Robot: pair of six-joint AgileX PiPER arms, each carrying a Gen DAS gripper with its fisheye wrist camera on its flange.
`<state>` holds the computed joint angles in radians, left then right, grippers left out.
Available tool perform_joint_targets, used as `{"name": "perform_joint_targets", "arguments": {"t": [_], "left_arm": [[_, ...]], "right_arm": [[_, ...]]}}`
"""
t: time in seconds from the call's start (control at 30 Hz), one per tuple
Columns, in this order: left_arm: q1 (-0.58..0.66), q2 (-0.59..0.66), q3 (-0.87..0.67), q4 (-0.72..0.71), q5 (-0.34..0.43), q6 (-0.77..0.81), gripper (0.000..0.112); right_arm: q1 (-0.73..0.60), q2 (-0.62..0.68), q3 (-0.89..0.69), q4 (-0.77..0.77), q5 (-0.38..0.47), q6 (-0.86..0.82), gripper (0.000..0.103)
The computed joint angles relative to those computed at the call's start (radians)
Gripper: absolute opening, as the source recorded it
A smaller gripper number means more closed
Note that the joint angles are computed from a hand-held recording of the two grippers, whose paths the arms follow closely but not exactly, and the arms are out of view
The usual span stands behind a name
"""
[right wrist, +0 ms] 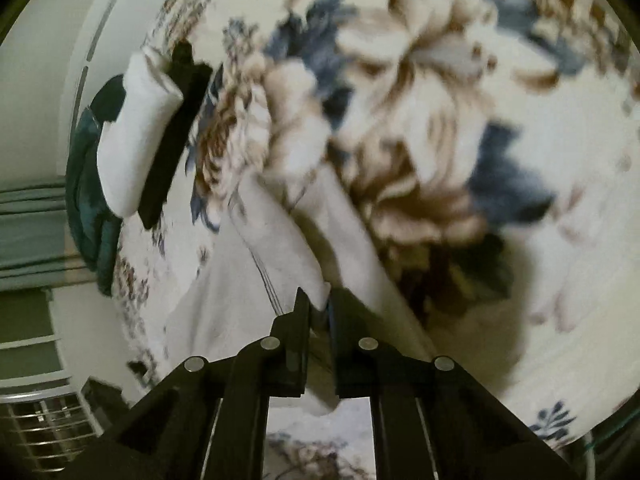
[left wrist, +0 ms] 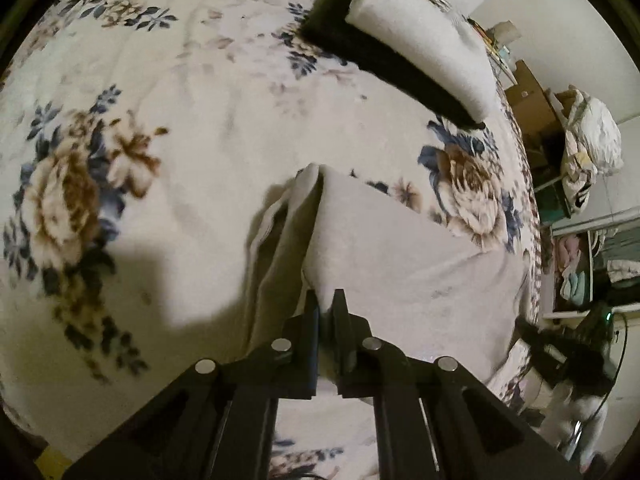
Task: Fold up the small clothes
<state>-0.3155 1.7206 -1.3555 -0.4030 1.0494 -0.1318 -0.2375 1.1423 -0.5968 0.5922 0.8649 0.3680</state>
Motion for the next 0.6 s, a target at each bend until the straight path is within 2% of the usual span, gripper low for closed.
{"name": "perform_joint_targets", "arguments": {"t": [0.07, 0.13, 0.17, 0.2, 0.23, 0.3, 0.37, 0.5, 0.6], "left_arm": [[0.006, 0.010, 0.014, -0.011, 0.011, 0.025, 0.005], [0.021, 0.039, 0.011, -0.056, 0.053, 0.060, 0.008], [0.027, 0.042, 0.010, -0.065, 0.066, 0.063, 0.008], [0.031, 0.042, 0.003, -0.072, 0.079, 0.069, 0.014], [0.034, 0.037, -0.008, -0.063, 0.091, 0.065, 0.017], [0.046, 0.028, -0.025, -0.057, 0.094, 0.062, 0.033], [0.067, 0.038, -0.056, -0.065, 0.075, 0.055, 0.047], [0.079, 0.146, -0.181, -0.072, 0.046, 0.032, 0.049], [0.056, 0.274, -0.316, -0.048, 0.065, 0.025, 0.047]], "right_arm": [[-0.041, 0.013, -0.011, -0.009, 0.020, -0.013, 0.008], [-0.049, 0.065, -0.039, -0.029, 0.060, -0.034, 0.008], [-0.054, 0.078, -0.049, -0.040, 0.084, -0.041, 0.011], [-0.047, 0.096, -0.069, -0.056, 0.108, -0.035, 0.015], [-0.042, 0.103, -0.085, -0.073, 0.128, -0.029, 0.021], [-0.058, 0.080, -0.104, -0.082, 0.155, -0.044, 0.049], [-0.049, 0.076, -0.129, -0.083, 0.141, -0.044, 0.061], [-0.054, 0.139, -0.172, -0.010, 0.069, -0.109, 0.061], [-0.048, 0.241, -0.216, 0.055, 0.021, -0.163, 0.061]]}}
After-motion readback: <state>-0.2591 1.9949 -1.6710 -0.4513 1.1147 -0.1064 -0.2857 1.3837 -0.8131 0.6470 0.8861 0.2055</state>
